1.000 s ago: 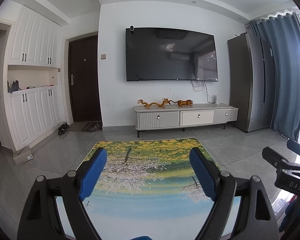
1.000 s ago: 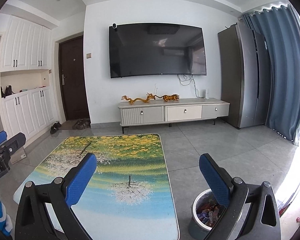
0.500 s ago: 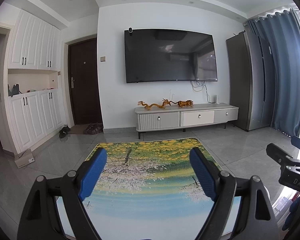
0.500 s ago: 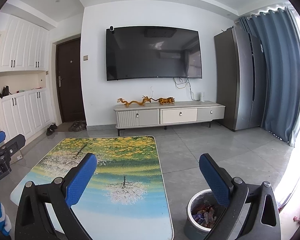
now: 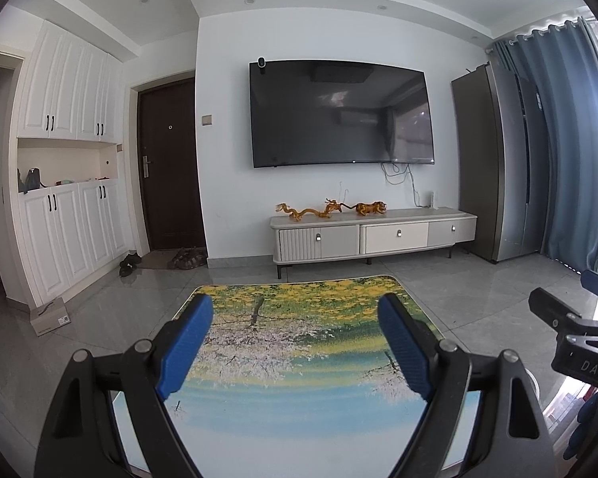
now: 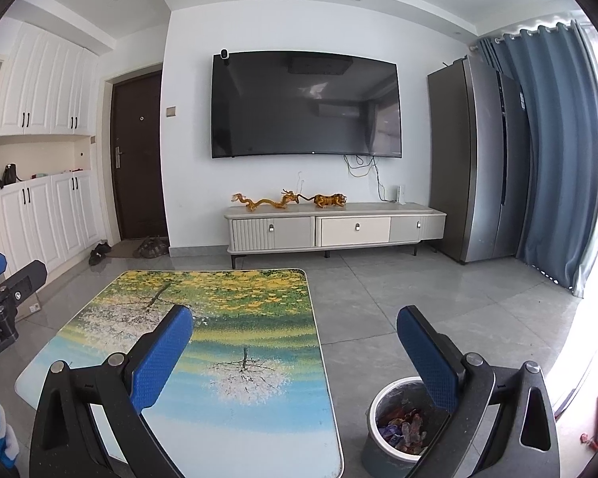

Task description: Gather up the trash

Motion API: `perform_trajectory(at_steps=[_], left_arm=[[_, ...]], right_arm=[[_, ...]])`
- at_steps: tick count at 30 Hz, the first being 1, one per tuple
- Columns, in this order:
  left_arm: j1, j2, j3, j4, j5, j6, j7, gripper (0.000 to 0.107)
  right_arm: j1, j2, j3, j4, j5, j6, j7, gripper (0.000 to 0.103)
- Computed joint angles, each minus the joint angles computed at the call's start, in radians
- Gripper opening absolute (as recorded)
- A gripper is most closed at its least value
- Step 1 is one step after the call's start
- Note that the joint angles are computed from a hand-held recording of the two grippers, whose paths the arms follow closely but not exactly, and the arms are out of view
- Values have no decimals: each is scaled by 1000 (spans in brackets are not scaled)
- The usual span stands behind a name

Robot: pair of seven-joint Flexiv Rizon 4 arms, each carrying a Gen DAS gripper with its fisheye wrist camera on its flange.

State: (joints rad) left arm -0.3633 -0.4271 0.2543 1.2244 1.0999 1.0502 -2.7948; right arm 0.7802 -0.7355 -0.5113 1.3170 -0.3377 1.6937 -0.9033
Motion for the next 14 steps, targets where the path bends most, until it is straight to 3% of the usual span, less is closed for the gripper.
perform_trajectory(at_steps=[14], left_arm=[[-4, 3, -6, 1, -4, -15, 3, 84]], right_arm=[[46, 9, -66, 32, 53, 25, -18, 103]])
